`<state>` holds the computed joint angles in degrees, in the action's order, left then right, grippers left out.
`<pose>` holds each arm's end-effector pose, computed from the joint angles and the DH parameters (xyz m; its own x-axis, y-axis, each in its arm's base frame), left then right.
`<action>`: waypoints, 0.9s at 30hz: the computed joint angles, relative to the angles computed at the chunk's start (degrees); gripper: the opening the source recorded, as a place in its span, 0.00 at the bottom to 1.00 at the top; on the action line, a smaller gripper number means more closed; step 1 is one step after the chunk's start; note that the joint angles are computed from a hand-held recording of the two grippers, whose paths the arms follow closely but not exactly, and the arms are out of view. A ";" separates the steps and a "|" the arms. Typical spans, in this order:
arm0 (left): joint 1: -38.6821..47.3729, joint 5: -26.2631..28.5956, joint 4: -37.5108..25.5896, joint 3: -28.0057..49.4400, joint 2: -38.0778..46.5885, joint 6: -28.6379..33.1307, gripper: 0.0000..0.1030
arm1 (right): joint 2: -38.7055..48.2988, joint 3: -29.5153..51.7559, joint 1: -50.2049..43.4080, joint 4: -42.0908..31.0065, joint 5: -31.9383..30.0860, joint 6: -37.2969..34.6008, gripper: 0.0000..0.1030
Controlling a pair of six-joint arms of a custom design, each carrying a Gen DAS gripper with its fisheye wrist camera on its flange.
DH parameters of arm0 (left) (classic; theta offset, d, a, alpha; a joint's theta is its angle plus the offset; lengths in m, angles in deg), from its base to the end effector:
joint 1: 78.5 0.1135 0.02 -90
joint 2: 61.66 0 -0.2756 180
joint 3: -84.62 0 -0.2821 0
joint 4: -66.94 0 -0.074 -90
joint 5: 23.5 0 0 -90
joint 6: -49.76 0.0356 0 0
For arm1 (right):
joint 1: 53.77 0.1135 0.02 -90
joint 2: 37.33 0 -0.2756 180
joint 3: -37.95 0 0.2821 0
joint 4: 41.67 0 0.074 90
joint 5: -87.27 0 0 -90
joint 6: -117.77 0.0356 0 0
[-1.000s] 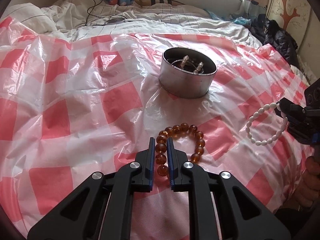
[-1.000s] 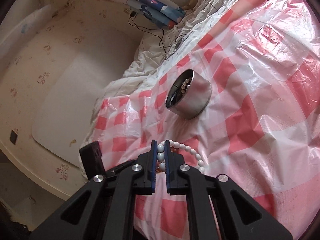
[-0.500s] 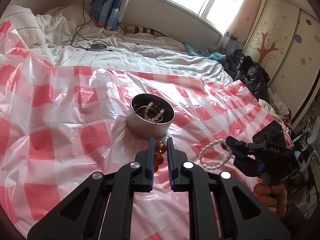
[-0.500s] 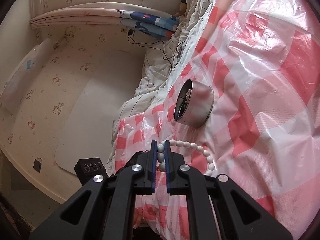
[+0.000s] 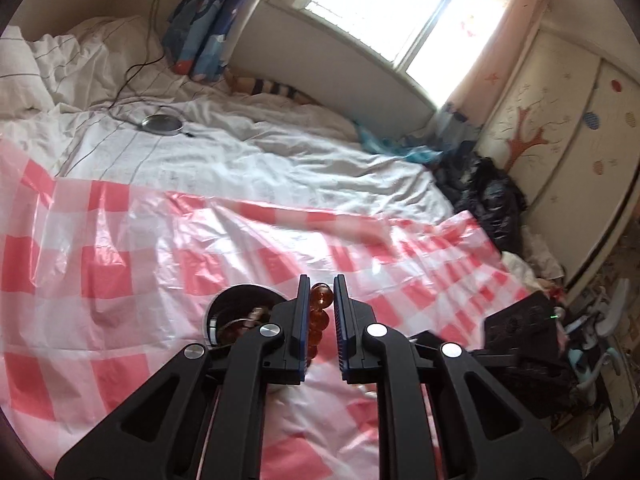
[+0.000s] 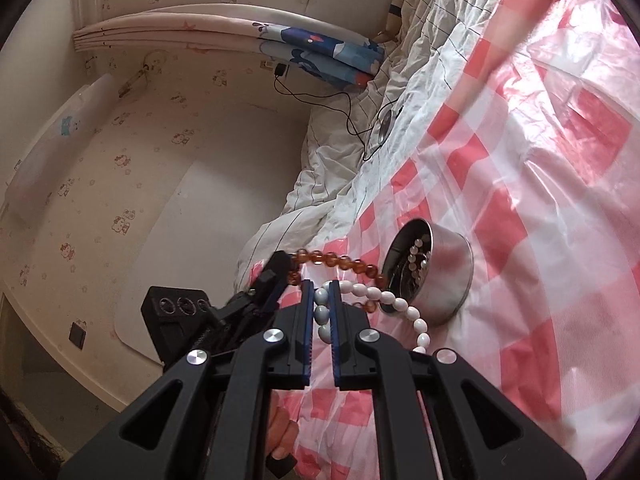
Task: Organize jewelry
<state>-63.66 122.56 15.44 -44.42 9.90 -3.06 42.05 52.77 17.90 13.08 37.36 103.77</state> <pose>0.2258 0.0293 0.1864 -0.6703 0.1714 -0.7220 0.6383 0.6293 -0.4433 0.0816 0.1733 0.1124 -0.5240 0.7788 -0.3448 -0.0754 0.3609 0.9296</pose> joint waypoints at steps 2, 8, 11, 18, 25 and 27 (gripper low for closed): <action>-3.87 -10.00 8.16 -0.71 4.17 -6.57 0.11 | -2.53 2.03 -5.35 -5.43 -6.01 -1.93 0.08; 0.11 -13.76 12.33 -0.86 4.11 -6.25 0.37 | -0.84 15.09 -15.05 -27.80 -14.73 -8.28 0.08; 2.28 -14.20 13.46 -2.08 1.28 -5.35 0.50 | 6.09 23.02 -16.98 -37.74 -17.58 -9.44 0.09; 1.09 -21.96 18.00 -9.17 -8.41 0.71 0.66 | 2.79 26.01 -7.07 -57.05 -0.50 -0.41 0.39; 5.98 -19.96 12.82 -11.84 -18.14 7.49 0.82 | 2.50 27.86 8.16 -76.33 12.11 23.09 0.63; 9.63 -18.04 10.65 -11.69 -20.35 9.43 0.84 | 1.75 29.76 7.89 -81.78 11.22 24.23 0.63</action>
<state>-54.03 104.52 26.09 -56.11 -10.45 6.37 43.80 82.52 25.78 -68.70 48.58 128.01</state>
